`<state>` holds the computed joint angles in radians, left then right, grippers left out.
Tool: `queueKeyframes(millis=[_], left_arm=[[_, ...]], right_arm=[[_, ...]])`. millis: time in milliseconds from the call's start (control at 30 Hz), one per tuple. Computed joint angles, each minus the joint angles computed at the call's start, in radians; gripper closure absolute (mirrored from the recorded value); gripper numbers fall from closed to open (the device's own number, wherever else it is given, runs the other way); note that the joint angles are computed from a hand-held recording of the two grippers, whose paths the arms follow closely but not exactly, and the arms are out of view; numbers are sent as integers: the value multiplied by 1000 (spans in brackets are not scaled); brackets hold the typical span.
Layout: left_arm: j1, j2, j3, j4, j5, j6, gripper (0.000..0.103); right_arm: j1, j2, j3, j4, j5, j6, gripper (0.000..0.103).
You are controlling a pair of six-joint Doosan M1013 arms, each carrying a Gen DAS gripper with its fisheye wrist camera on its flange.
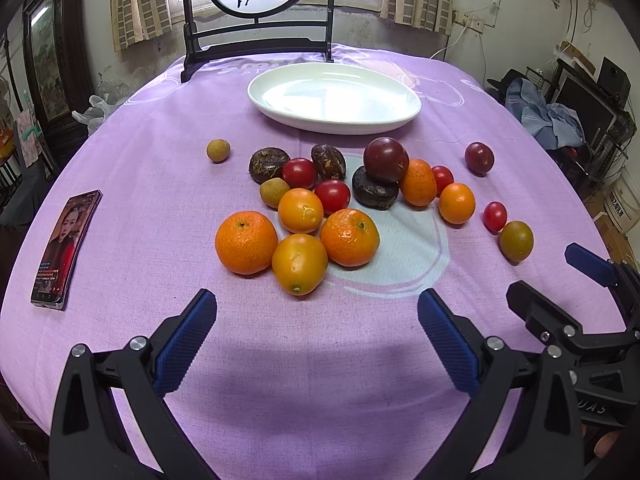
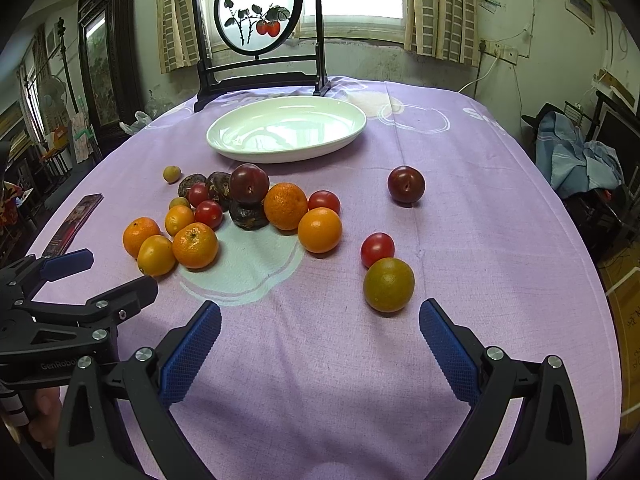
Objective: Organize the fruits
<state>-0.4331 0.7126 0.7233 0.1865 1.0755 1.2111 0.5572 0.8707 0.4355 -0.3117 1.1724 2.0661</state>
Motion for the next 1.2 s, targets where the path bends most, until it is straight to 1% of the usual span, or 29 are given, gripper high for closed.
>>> queueKeyframes(millis=[500, 700, 833, 1200], left_arm=[[0, 6, -8, -5, 8, 8, 4], [6, 11, -11, -12, 17, 9, 4], [10, 23, -27, -16, 35, 8, 4], [8, 29, -34, -12, 38, 13, 4]], right_arm=[[1, 1, 1, 7, -3, -3, 4], [-1, -16, 38, 10, -34, 10, 4], [-5, -3, 20, 29, -14, -4, 4], [-6, -9, 30, 33, -19, 2, 4]])
